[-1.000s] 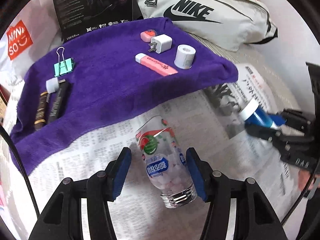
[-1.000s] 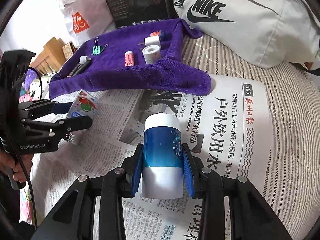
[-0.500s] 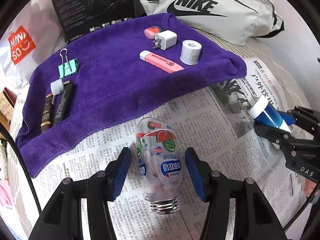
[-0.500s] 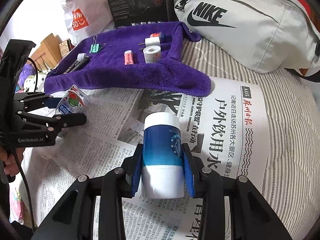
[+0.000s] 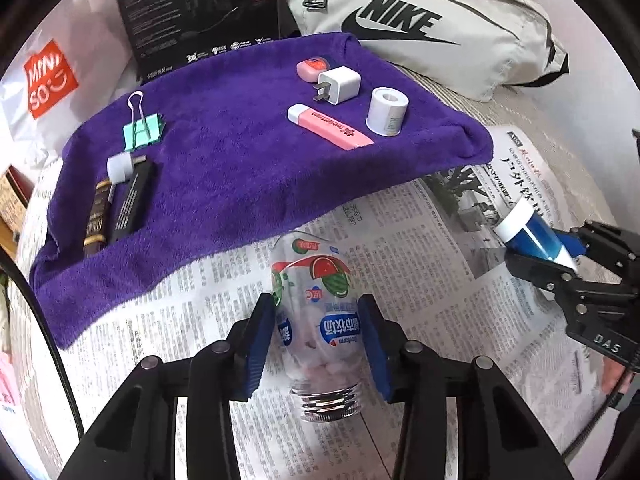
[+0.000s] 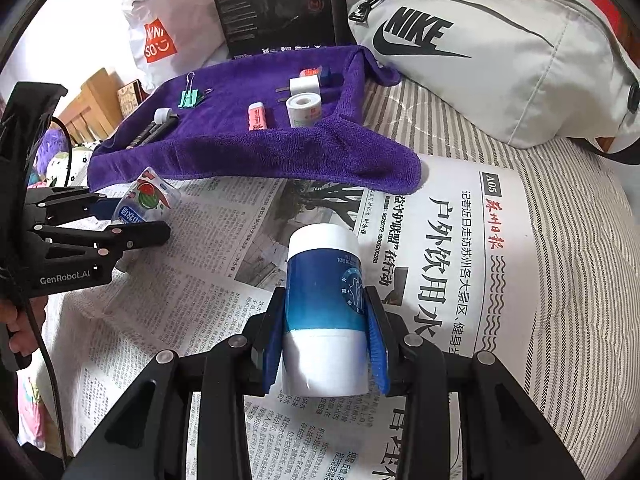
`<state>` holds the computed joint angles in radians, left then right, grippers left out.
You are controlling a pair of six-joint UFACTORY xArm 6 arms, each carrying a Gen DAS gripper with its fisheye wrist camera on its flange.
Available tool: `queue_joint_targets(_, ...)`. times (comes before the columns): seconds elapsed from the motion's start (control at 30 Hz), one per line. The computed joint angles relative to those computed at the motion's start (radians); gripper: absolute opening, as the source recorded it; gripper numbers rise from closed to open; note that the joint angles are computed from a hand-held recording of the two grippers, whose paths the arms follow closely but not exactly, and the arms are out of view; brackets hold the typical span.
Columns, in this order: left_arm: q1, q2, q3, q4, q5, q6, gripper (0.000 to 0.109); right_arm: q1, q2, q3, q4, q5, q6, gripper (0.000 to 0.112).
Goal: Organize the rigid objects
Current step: 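Grasp clear watermelon-label bottle with left tool while right tool grasps blue-and-white container, then carry bottle onto purple towel with left tool while right tool carries blue-and-white container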
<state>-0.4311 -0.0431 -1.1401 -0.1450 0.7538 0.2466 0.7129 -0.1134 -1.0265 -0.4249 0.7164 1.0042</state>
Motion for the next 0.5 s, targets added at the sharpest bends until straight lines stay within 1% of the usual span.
queue_joint_targets(0.07, 0.015, -0.009, 0.003, -0.06, 0.013, 0.036, 0.04, 0.001, 0.001, -0.003, 0.006, 0.004, -0.004, 0.037)
queue_joint_targets(0.23, 0.043, -0.019, -0.001, -0.129, 0.037, 0.073, 0.04, -0.004, 0.007, -0.016, 0.035, 0.017, -0.034, 0.037)
queue_joint_targets(0.5, 0.075, -0.026, -0.009, -0.229, 0.053, 0.126, 0.039, -0.025, -0.022, 0.018, 0.126, -0.029, -0.079, 0.037)
